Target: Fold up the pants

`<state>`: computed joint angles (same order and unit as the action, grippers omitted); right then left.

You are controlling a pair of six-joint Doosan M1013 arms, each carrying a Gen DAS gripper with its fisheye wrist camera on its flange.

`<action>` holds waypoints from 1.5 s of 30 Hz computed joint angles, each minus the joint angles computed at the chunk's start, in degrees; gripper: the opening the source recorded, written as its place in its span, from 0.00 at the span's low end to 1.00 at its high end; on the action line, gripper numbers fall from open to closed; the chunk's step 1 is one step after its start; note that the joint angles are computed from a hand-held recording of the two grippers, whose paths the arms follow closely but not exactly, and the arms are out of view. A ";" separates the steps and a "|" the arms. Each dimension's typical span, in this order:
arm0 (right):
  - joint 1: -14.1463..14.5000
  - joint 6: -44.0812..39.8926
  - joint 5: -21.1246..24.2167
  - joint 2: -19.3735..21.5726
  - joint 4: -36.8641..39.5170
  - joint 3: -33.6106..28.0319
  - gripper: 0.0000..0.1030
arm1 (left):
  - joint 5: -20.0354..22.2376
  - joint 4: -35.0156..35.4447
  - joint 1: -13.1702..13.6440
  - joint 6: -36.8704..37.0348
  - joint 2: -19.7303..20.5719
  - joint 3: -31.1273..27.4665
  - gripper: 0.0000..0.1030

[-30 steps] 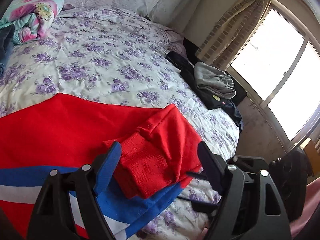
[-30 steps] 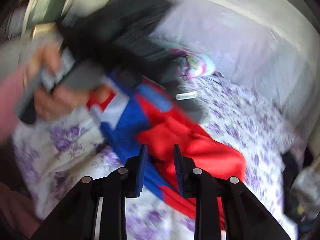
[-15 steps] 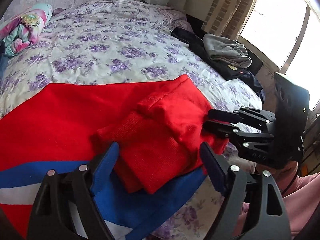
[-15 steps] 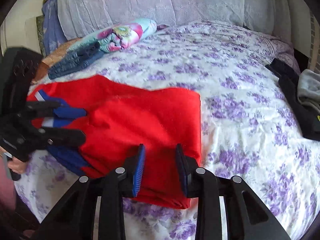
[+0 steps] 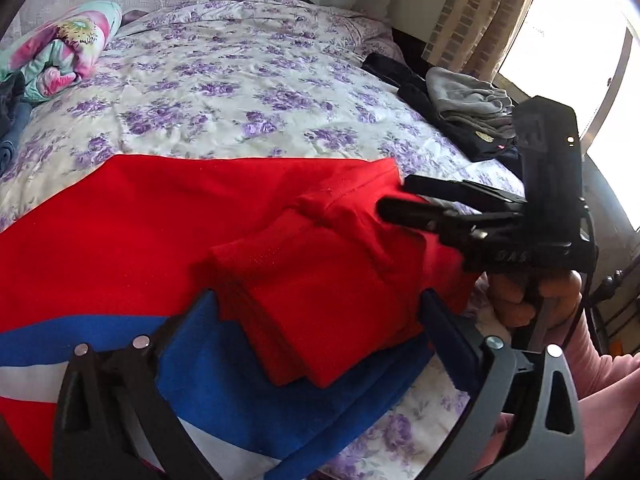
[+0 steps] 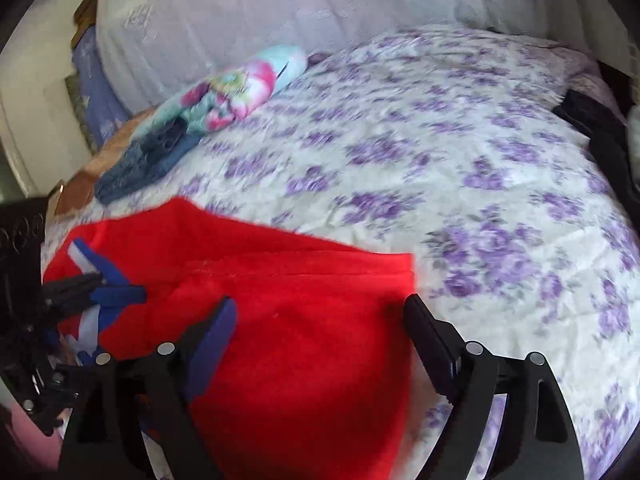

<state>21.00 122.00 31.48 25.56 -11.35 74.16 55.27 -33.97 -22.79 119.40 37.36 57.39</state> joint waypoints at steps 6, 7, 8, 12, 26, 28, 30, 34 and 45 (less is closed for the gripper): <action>4.03 23.08 -5.20 -3.04 -28.22 4.31 0.83 | -1.48 -0.81 0.57 -0.93 -0.95 1.05 0.95; 5.09 22.53 -3.78 -2.89 -31.01 3.90 0.83 | -1.46 -1.81 0.91 -0.80 -1.30 1.38 0.95; 5.93 21.21 -2.54 -2.63 -32.58 3.34 0.83 | -2.01 -2.56 1.28 -0.49 -1.90 2.03 0.95; 8.20 11.68 -0.62 -1.49 -32.19 0.11 0.83 | -7.60 -1.43 3.30 0.82 -5.67 5.80 0.95; 17.50 -35.94 0.68 9.42 -17.94 -15.98 0.78 | -20.94 9.30 14.44 -31.37 -7.71 11.52 0.96; 18.26 -39.99 2.99 11.18 -17.52 -18.63 0.66 | -19.92 4.50 15.09 -28.91 -6.81 11.54 0.96; 18.96 -44.72 7.45 13.81 -15.47 -23.27 0.58 | -19.43 1.99 15.41 -27.71 -6.35 11.26 0.96; 19.56 -48.10 13.61 18.02 -13.62 -30.66 0.49 | -20.35 -9.49 16.96 -20.20 -6.56 13.09 0.96; 20.57 -45.21 18.25 23.82 -19.73 -39.42 0.37 | -20.41 -7.63 16.65 -20.38 -6.70 13.03 0.96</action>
